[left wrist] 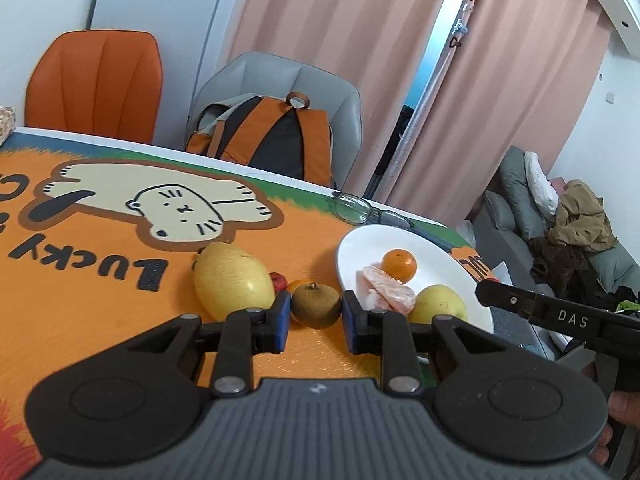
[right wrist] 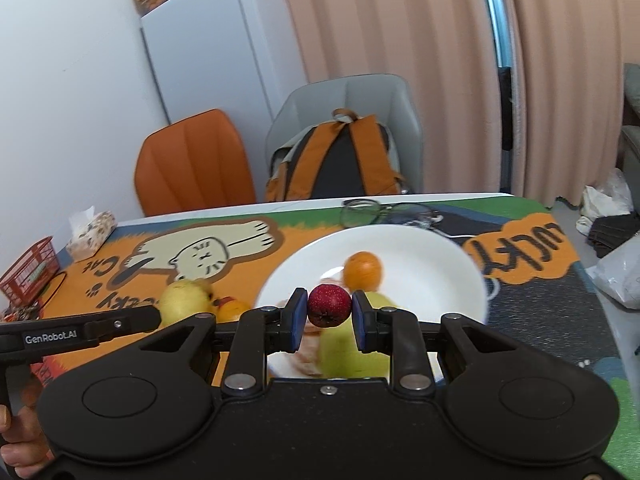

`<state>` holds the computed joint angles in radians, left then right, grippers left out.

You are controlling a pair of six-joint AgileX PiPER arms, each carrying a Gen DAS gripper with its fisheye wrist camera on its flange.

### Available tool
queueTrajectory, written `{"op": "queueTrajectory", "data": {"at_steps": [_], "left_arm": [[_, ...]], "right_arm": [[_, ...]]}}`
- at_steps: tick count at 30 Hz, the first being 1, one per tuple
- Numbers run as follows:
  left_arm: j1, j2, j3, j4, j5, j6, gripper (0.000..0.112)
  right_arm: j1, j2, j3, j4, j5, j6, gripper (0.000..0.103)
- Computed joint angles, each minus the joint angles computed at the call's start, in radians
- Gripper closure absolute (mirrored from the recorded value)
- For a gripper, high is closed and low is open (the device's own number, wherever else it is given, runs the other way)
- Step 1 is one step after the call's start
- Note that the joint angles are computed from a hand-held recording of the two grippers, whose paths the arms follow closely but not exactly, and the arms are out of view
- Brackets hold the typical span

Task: Organize fruits
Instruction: 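Carry the brown fruit into the bowl with the left gripper while the right carries the red fruit there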

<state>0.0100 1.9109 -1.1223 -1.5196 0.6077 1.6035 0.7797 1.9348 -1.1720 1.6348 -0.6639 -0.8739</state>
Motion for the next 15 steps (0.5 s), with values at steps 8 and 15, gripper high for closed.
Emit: {"op": "queueTrajectory", "data": {"at_steps": [8, 15], "left_arm": [[-0.061, 0.011, -0.025, 0.008, -0.033, -0.022, 0.086], [-0.120, 0.036, -0.083, 0.046, -0.066, -0.072, 0.086]], "right_arm": [[-0.034, -0.023, 0.082, -0.046, 0.004, 0.093, 0.078], [-0.073, -0.022, 0.125, -0.102, 0.028, 0.177, 0.063]]}}
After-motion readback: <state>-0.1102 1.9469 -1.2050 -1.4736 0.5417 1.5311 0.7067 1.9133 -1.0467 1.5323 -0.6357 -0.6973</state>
